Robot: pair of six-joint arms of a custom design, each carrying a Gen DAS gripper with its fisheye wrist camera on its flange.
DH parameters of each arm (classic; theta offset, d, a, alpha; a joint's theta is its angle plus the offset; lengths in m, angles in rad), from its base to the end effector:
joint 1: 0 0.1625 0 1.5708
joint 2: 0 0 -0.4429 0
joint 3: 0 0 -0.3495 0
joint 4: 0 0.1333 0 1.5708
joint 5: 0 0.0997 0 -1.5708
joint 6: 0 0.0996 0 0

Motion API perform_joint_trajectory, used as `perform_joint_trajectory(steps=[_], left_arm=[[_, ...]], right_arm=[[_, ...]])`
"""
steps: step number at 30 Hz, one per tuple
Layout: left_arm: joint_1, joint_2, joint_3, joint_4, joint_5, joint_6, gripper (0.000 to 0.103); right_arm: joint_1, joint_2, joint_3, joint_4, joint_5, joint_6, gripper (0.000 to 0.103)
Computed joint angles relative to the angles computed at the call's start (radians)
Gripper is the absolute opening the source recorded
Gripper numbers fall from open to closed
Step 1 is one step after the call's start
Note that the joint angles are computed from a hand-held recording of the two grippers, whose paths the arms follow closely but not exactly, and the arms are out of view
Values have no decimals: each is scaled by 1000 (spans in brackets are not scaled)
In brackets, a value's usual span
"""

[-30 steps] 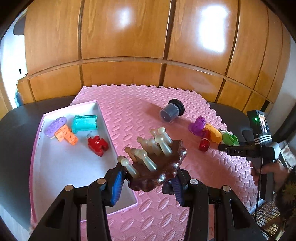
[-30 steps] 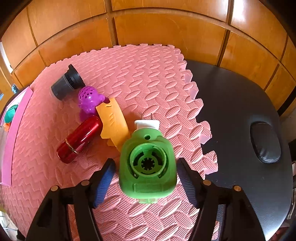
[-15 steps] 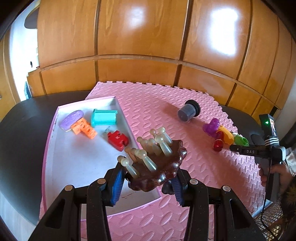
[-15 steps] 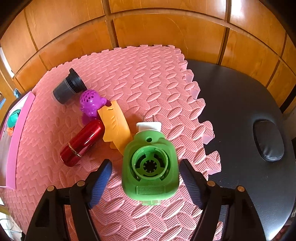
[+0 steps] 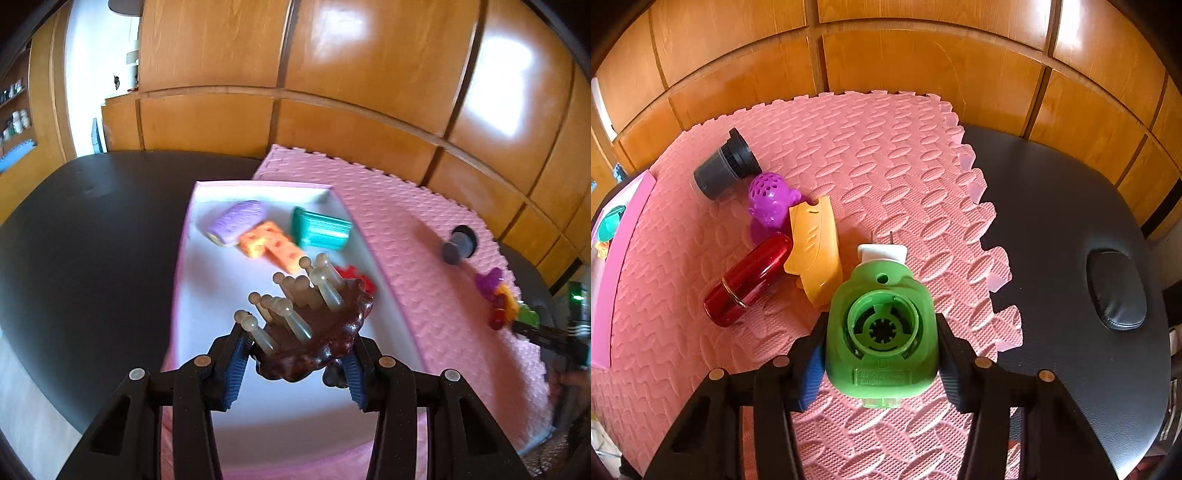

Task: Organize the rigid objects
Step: 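Carry the brown brush into the tray and open the left gripper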

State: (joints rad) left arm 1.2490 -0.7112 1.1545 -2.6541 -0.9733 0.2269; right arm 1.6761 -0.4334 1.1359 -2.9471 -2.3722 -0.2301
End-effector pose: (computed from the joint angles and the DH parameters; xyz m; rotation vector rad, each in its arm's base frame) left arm -0.0672 -0.8002 0.2952 0.4233 2.4274 -0.8472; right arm 0.1444 -0.7790 0.1307 0.0456 -2.2362 0.7150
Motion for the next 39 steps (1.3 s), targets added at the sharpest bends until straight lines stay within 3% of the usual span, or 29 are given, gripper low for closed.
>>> perform_joint_trajectory(steps=[16, 23, 28, 34, 39], left_arm=[[54, 218, -403, 202, 115, 23, 48], [40, 192, -341, 94, 126, 89, 59], [24, 135, -235, -14, 138, 106, 67], [1, 53, -65, -126, 180, 73, 67], [-14, 9, 30, -143, 187, 16, 67]], right_arm=[[-1, 2, -2, -7, -1, -23, 52], [0, 2, -2, -4, -1, -17, 53], [0, -2, 1, -1, 2, -10, 53], [0, -1, 1, -2, 1, -12, 53], [2, 4, -2, -17, -10, -33, 53]])
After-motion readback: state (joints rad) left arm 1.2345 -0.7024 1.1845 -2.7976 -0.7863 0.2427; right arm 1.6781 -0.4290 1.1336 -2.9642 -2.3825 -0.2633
